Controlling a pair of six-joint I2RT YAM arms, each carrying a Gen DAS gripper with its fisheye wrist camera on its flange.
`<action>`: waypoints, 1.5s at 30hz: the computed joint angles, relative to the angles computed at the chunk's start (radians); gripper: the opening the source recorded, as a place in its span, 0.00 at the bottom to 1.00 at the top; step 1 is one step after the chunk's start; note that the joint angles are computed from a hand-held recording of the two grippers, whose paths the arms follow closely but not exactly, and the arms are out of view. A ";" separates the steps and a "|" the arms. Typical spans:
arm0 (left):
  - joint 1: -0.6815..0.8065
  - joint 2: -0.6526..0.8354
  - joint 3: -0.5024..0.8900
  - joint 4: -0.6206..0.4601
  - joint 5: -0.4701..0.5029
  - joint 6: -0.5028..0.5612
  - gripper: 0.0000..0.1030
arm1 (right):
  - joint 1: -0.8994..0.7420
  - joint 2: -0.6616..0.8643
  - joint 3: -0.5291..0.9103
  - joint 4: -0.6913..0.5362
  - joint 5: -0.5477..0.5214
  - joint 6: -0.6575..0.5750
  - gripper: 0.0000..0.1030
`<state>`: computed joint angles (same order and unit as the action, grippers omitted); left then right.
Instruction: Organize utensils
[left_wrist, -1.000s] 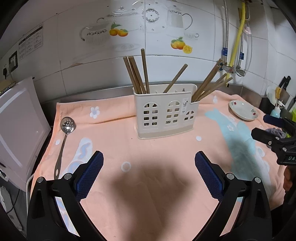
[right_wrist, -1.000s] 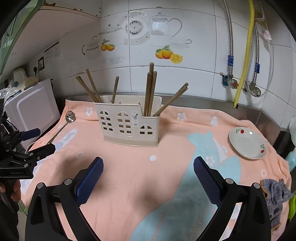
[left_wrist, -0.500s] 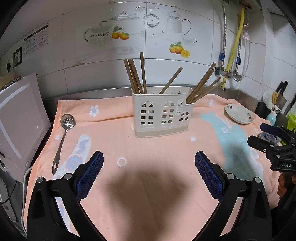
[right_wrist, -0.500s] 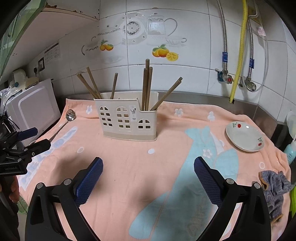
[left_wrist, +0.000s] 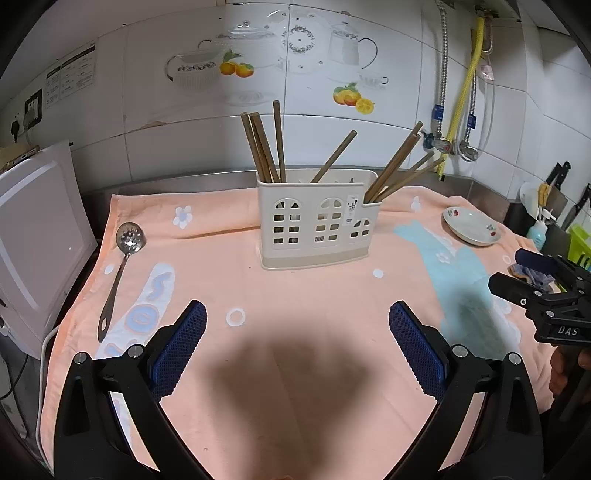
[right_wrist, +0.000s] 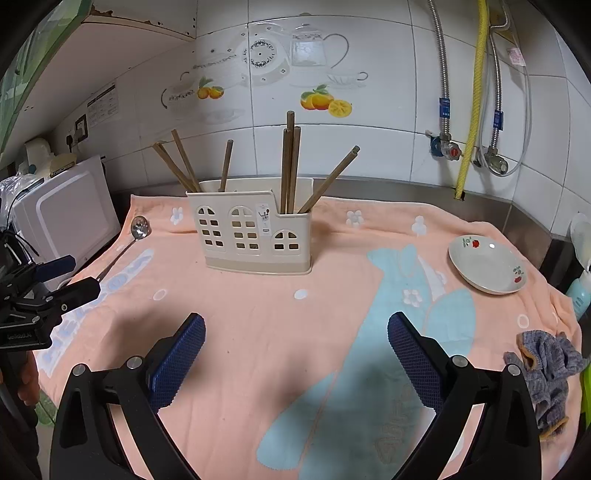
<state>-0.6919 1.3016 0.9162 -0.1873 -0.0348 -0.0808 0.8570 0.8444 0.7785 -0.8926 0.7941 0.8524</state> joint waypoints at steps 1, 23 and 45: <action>-0.001 0.000 0.000 0.000 0.000 -0.002 0.95 | 0.000 0.002 0.001 0.001 -0.001 0.000 0.93; -0.001 0.011 -0.008 0.002 0.011 -0.009 0.95 | -0.008 0.007 -0.006 0.009 -0.016 0.000 0.93; -0.003 0.018 -0.003 0.003 0.009 -0.008 0.95 | -0.013 0.007 -0.010 0.019 -0.018 -0.010 0.93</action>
